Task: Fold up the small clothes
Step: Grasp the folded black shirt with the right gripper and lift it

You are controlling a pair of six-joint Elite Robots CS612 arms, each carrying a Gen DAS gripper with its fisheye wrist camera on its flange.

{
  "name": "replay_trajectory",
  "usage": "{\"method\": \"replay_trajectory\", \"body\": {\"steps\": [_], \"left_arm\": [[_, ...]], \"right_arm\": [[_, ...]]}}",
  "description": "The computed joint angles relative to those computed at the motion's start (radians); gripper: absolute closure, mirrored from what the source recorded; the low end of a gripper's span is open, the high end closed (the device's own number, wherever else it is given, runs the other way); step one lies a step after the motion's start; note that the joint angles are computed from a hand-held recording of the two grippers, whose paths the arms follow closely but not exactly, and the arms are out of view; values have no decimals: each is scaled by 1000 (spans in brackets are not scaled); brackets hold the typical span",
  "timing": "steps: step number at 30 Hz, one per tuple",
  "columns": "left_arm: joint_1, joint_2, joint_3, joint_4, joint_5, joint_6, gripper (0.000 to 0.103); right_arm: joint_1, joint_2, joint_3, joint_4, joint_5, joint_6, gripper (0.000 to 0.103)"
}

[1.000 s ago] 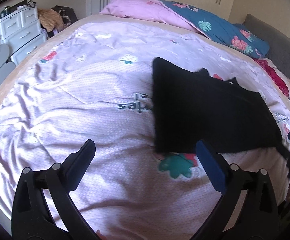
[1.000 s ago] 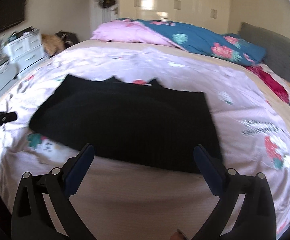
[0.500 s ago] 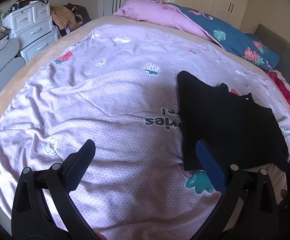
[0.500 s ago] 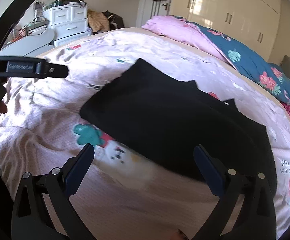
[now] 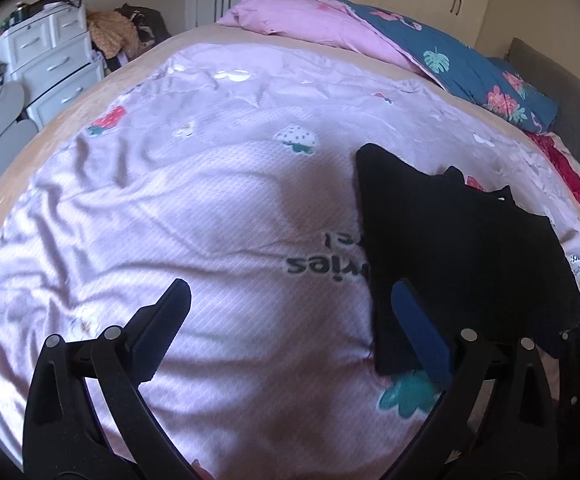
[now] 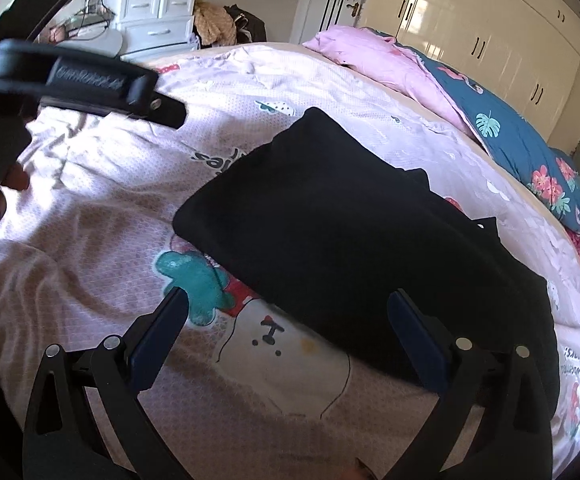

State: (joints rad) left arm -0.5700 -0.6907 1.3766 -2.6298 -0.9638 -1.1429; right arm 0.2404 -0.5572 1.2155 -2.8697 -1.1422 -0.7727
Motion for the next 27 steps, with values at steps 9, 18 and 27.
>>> {"method": "replay_trajectory", "body": {"steps": [9,18,27], "left_arm": [[29,57,-99,7,-45,82,9],[54,91,-164,27,-68,118,9],[72,114,-204,38,-86,137,9]], "right_arm": [[16,27,-34,10,-37,-9,4],[35,49,-68,20,-73,-27,4],[49,79,-129,51,-94,-32,4]]}}
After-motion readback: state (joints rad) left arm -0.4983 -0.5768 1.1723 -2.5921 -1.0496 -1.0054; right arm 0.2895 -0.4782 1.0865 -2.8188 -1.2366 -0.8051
